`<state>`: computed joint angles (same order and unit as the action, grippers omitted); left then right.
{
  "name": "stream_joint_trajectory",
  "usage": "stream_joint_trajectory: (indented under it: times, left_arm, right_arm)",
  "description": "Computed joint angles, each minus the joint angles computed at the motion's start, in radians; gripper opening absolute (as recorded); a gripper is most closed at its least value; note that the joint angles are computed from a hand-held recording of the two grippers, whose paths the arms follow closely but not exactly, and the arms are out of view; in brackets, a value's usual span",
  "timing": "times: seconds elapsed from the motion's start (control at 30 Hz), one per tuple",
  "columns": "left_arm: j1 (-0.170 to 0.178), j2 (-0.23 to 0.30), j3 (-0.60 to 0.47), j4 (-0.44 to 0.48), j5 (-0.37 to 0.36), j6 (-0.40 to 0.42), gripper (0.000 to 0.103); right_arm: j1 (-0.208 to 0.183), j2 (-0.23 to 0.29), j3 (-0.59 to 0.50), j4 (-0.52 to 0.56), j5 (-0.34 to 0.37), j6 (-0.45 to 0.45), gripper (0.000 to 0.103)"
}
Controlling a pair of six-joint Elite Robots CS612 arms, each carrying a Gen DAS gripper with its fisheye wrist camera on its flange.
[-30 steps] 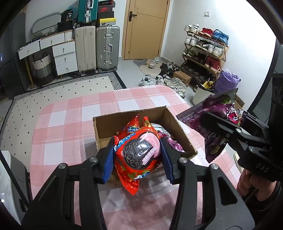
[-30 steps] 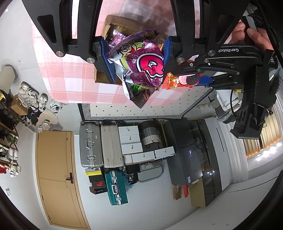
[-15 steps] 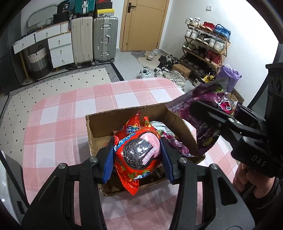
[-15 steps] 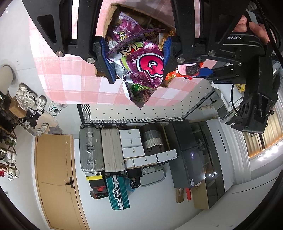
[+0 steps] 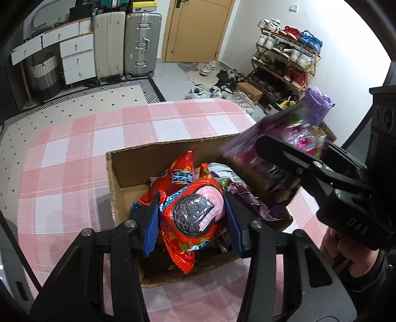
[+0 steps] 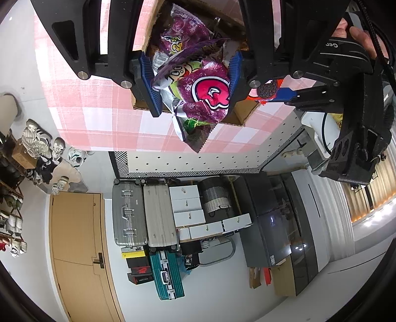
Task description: Organize snacks
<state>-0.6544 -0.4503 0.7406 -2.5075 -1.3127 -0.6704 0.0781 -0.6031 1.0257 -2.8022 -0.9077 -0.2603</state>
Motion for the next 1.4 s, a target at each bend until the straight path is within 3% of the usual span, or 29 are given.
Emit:
stream_joint_trajectory:
  times: [0.07, 0.1, 0.13, 0.37, 0.77, 1.17, 1.27, 1.3, 1.4]
  left_arm:
    - [0.001, 0.006, -0.015, 0.03, 0.01, -0.014, 0.053]
    - [0.0, 0.006, -0.016, 0.039, 0.019, -0.023, 0.066]
    - [0.0, 0.005, -0.015, 0.04, 0.023, -0.032, 0.074]
    - [-0.012, -0.023, 0.026, 0.026, 0.093, -0.033, 0.075]
    - [-0.065, -0.099, 0.127, -0.019, 0.239, -0.008, 0.081]
    - [-0.115, -0.19, 0.278, -0.063, 0.335, -0.067, 0.087]
    - [-0.124, -0.213, 0.322, -0.099, 0.356, -0.088, 0.095]
    - [-0.127, -0.22, 0.337, -0.109, 0.371, -0.097, 0.102]
    - [-0.14, -0.243, 0.384, -0.147, 0.411, -0.103, 0.102]
  right_arm:
    - [0.0, 0.004, -0.004, -0.012, -0.005, 0.01, 0.058]
    - [-0.001, 0.005, -0.006, -0.014, -0.003, 0.015, 0.063]
    - [-0.004, 0.007, -0.008, -0.017, 0.009, 0.023, 0.074]
    - [-0.02, -0.01, 0.028, -0.1, 0.031, 0.059, 0.077]
    - [-0.055, -0.08, 0.148, -0.24, 0.036, 0.118, 0.081]
    - [-0.087, -0.173, 0.319, -0.362, 0.057, 0.103, 0.088]
    - [-0.097, -0.198, 0.372, -0.396, 0.061, 0.096, 0.089]
    - [-0.1, -0.206, 0.39, -0.41, 0.063, 0.097, 0.09]
    - [-0.111, -0.223, 0.436, -0.454, 0.068, 0.102, 0.091]
